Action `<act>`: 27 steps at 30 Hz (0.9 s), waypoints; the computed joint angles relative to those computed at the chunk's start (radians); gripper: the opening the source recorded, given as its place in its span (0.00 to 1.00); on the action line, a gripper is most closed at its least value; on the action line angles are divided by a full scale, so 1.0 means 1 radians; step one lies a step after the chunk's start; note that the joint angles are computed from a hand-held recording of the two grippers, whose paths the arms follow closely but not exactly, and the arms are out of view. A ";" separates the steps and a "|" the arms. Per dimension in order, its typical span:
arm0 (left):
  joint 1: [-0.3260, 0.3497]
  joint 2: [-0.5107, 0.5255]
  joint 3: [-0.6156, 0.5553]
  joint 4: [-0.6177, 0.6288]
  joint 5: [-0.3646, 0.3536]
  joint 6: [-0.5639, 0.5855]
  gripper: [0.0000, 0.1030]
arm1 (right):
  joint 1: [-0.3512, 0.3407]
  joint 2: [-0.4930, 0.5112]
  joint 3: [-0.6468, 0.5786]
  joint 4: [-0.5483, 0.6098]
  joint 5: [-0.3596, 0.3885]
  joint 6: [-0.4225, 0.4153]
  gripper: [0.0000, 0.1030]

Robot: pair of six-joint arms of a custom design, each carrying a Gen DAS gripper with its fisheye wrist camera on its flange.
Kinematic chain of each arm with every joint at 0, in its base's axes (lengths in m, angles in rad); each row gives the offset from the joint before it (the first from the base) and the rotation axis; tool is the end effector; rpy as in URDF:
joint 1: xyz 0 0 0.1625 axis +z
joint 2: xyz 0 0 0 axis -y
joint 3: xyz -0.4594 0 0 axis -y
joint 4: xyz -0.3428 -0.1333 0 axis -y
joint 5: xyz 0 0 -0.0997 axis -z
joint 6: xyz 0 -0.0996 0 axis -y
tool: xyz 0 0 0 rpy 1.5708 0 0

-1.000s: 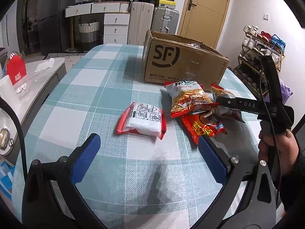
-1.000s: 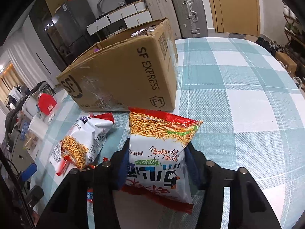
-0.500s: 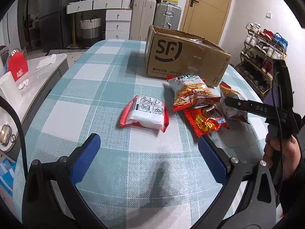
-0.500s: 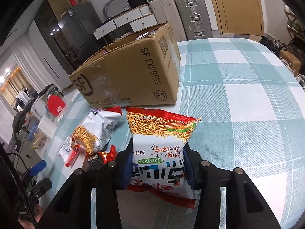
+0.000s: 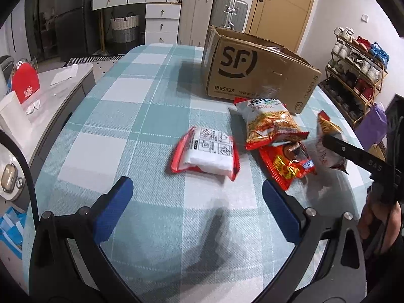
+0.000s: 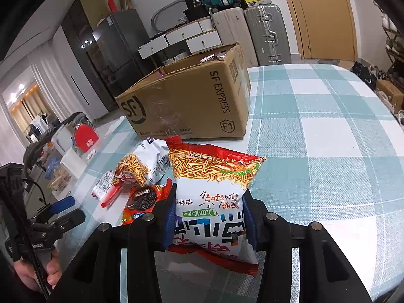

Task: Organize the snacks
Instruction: 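Grasp the white-red snack pack with the left tool while the right tool holds the noodle bag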

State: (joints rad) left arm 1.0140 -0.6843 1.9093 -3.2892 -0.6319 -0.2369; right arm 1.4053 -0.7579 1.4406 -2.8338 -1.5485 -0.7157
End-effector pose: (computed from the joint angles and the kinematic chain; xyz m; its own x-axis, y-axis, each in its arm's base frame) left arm -0.1293 -0.6120 0.1258 -0.7930 -0.1874 -0.5797 0.2874 0.7239 -0.6272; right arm 0.0122 -0.7498 0.2334 -0.8361 -0.4260 0.3457 -0.5444 0.7226 -0.4260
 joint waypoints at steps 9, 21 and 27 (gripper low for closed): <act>0.019 0.009 -0.072 0.087 0.000 -0.003 0.99 | -0.011 -0.006 -0.001 -0.001 0.031 0.022 0.43; 0.060 0.021 -0.174 0.217 -0.033 0.012 0.99 | -0.032 -0.008 -0.022 0.032 0.076 0.080 0.44; 0.083 0.028 -0.248 0.367 -0.066 -0.034 0.99 | -0.036 -0.012 -0.020 0.036 0.089 0.083 0.44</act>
State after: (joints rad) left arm 1.0970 -0.6561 1.6610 -2.9221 -0.6975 -0.2706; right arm 1.3696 -0.7696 1.4209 -2.7976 -1.4592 -0.6324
